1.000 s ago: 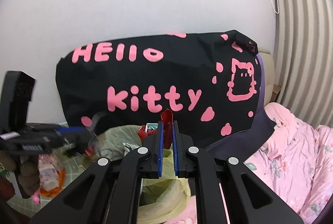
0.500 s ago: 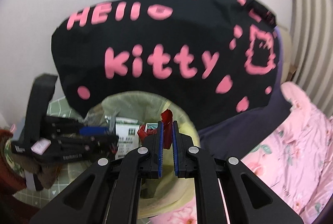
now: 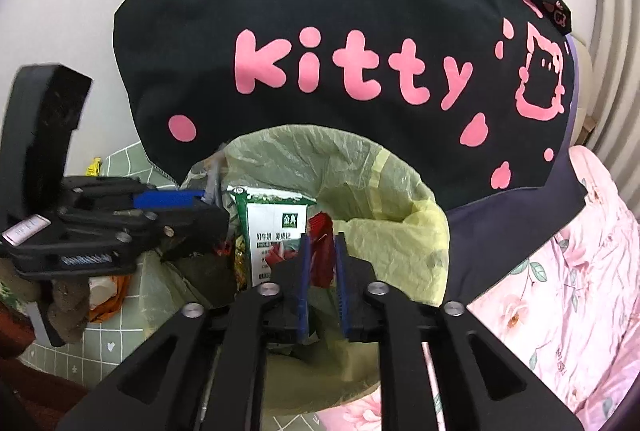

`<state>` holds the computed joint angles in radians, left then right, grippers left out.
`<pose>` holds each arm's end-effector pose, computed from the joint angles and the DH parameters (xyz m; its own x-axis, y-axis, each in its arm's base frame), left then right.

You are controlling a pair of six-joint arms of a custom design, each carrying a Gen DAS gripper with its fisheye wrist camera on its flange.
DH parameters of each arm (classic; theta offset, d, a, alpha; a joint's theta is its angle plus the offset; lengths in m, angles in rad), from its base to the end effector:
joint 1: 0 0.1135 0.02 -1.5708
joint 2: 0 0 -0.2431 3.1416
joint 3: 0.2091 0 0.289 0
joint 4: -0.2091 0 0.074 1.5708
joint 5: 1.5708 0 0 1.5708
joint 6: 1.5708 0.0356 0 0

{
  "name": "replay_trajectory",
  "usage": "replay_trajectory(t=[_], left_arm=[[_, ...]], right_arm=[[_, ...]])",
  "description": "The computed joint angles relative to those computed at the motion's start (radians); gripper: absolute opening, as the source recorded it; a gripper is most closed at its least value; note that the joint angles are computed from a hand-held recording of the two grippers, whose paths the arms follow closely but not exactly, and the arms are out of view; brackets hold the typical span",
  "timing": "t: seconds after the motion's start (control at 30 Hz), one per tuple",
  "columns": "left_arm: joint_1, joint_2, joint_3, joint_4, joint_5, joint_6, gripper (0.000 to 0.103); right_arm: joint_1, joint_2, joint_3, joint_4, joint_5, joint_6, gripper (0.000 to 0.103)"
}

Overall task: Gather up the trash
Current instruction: 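Carry both wrappers over the yellow trash bag and open both tools, then move both tools back toward the remaining wrappers on the table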

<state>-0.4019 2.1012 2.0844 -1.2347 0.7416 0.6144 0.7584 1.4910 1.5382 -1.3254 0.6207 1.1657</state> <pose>0.4122 -0.2013 0.2832 -0.4352 0.6469 -0.6262 0.8989 0.2726 -0.3431 0.2392 0.1981 0.3305 -0.6762 0.3893 -0.6255 0.4663 0.8834 0.0456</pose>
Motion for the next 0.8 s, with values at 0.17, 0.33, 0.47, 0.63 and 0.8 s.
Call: replay_trajectory(t=[0.17,0.33,0.47,0.63,0.8], left_arm=[[0.051,-0.033,-0.004,-0.028,0.036,0.007,0.05],[0.109,-0.097,-0.057,0.025,0.071,-0.056,0.053],[0.189,-0.157,-0.119,0.071,0.094,-0.07,0.055],[0.306,-0.22,-0.211,0.136,0.074,-0.068,0.056],[0.454,-0.199,-0.215,0.146,0.03,-0.045,0.056]], right_arm=[[0.035,0.033,0.046,-0.057,0.032,0.05,0.031],[0.057,0.069,0.104,-0.072,0.07,0.058,0.033],[0.061,0.114,0.159,-0.022,0.098,0.019,0.033],[0.067,0.179,0.213,0.149,0.119,-0.119,0.042],[0.061,0.291,0.303,0.317,0.043,-0.267,0.048]])
